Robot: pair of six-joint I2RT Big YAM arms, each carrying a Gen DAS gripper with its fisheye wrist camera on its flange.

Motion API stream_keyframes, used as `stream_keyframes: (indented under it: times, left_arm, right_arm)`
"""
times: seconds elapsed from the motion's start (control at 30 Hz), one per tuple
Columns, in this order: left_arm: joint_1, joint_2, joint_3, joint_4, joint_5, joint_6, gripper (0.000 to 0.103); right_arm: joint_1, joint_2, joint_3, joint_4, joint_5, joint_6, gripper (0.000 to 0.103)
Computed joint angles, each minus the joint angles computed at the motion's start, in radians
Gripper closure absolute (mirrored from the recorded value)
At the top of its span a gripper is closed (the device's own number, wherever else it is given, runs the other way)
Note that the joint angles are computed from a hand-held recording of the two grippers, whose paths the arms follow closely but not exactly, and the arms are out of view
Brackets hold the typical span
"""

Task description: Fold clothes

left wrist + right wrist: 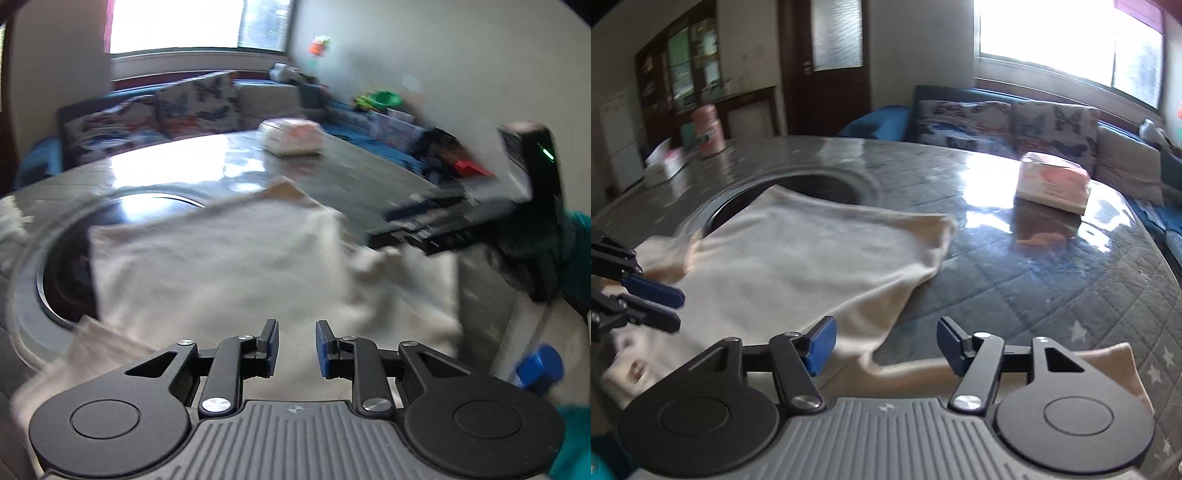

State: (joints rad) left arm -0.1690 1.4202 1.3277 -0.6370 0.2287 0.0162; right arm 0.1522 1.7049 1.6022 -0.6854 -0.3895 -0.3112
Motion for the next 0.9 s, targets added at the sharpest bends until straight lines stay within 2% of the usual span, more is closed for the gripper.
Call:
stream_keyframes:
  times: [0.1, 0.27, 0.4, 0.57, 0.7, 0.77, 0.83, 0.9]
  left_arm:
    - [0.026, 0.079, 0.084, -0.002, -0.072, -0.044, 0.079]
    - [0.066, 0.218, 0.249, -0.046, -0.220, -0.103, 0.078]
    - [0.086, 0.292, 0.327, -0.059, -0.325, -0.136, 0.066]
    - [0.107, 0.370, 0.410, -0.109, -0.361, -0.156, 0.064]
    - [0.116, 0.394, 0.430, -0.103, -0.347, -0.153, 0.065]
    - [0.118, 0.393, 0.428, -0.088, -0.337, -0.138, 0.075]
    - [0.117, 0.394, 0.426, -0.073, -0.348, -0.120, 0.095]
    - [0.115, 0.393, 0.422, -0.056, -0.383, -0.108, 0.096]
  right_arm:
    - [-0.001, 0.054, 0.062, -0.002, -0.004, 0.056, 0.046]
    - [0.009, 0.129, 0.168, -0.029, 0.016, 0.069, 0.046]
    - [0.016, 0.206, 0.279, -0.074, 0.037, 0.073, 0.048]
    - [0.023, 0.311, 0.427, -0.138, 0.054, 0.095, 0.056]
    - [0.027, 0.397, 0.552, -0.201, 0.050, 0.115, 0.072]
    - [0.030, 0.425, 0.594, -0.222, 0.053, 0.116, 0.079]
    - [0.036, 0.439, 0.615, -0.220, 0.063, 0.107, 0.091]
    - [0.040, 0.458, 0.645, -0.224, 0.068, 0.107, 0.094]
